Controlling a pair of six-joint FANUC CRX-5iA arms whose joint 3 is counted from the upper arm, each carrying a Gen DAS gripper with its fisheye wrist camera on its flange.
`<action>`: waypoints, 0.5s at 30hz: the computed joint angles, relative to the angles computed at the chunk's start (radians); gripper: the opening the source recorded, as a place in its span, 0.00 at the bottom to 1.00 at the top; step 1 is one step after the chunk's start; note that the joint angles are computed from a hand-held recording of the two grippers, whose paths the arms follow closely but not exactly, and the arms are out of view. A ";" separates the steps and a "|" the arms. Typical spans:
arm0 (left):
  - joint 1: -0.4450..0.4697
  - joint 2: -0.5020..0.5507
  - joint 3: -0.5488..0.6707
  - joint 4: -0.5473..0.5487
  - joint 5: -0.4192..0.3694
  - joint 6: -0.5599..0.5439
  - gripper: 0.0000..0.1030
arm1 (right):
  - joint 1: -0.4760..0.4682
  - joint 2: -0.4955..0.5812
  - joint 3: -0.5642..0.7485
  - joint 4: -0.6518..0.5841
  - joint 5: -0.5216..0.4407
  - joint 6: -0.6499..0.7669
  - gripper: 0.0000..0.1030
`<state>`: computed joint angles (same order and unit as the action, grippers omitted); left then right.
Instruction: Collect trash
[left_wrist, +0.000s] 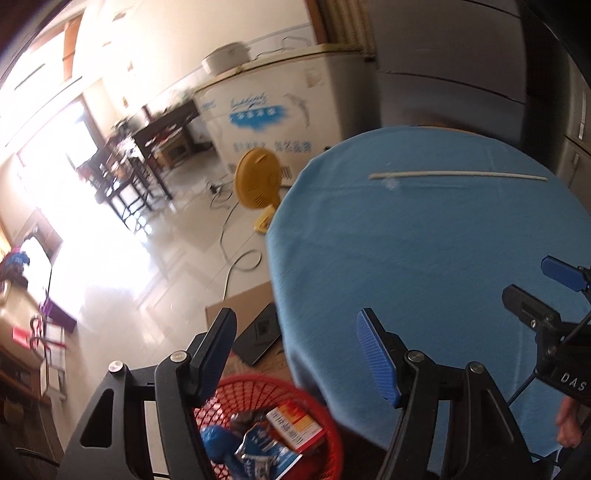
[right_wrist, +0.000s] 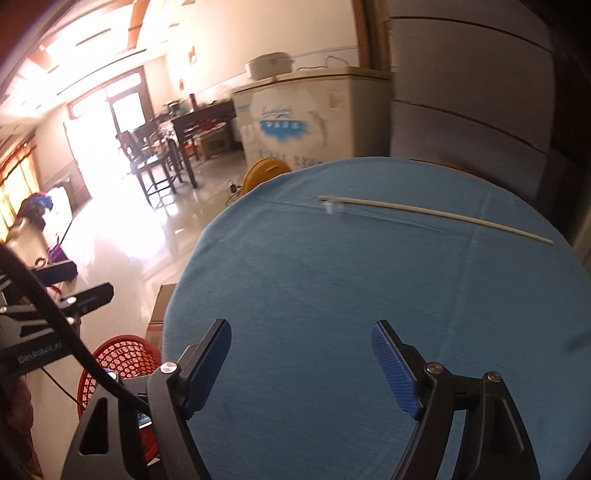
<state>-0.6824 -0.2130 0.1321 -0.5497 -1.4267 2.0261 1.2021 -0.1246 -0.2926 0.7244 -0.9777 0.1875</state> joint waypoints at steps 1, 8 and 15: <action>-0.014 0.010 0.014 -0.007 0.002 0.000 0.75 | 0.001 -0.019 -0.017 0.011 -0.003 -0.017 0.79; -0.131 0.067 0.105 -0.089 0.051 0.003 0.84 | 0.020 -0.127 -0.107 0.095 -0.089 -0.135 0.79; -0.146 0.110 0.160 -0.033 0.124 -0.018 0.85 | 0.029 -0.239 -0.165 0.124 -0.179 -0.232 0.79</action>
<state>-0.8283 -0.1030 0.2923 -0.5823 -1.3026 2.0083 1.2311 -0.3638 -0.4573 0.8482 -1.1567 -0.0448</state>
